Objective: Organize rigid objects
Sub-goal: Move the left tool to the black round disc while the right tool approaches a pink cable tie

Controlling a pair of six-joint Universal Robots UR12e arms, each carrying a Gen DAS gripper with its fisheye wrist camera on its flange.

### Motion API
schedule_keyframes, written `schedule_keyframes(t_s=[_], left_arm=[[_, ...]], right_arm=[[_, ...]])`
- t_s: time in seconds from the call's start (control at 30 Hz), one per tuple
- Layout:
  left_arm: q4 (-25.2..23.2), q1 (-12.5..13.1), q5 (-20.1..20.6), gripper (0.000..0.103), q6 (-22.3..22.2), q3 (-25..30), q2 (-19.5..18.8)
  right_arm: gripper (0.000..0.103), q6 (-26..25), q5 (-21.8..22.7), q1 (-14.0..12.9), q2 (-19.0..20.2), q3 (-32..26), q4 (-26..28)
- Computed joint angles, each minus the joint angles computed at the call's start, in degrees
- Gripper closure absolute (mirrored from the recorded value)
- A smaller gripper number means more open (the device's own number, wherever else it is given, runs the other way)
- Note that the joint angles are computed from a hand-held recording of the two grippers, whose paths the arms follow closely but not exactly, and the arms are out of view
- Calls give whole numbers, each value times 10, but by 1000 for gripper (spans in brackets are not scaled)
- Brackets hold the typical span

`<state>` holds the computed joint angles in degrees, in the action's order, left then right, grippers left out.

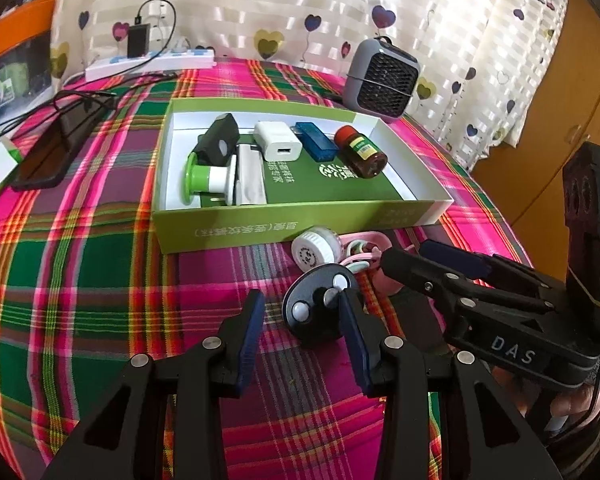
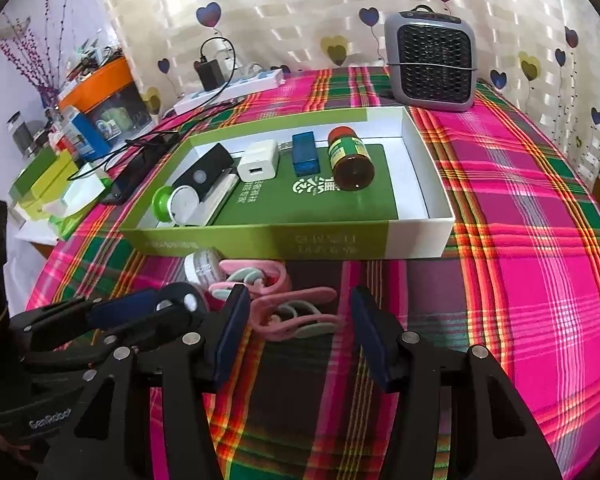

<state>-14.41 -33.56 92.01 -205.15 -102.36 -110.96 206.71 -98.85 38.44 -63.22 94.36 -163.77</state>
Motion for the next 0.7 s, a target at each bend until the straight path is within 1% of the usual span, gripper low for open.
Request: schedule_keyframes(t_s=[0.1, 0.23, 0.57, 0.7], left_arm=[[0, -1, 2, 65, 0, 0, 0], [1, 0, -3, 65, -2, -2, 1], [2, 2, -12, 65, 0, -3, 1], [1, 2, -16, 65, 3, -3, 1]], right_arm=[[49, -6, 2, 1, 3, -9, 12], [49, -13, -20, 6, 7, -20, 45], [49, 23, -48, 6, -6, 0, 47], [49, 24, -58, 8, -9, 3, 51]])
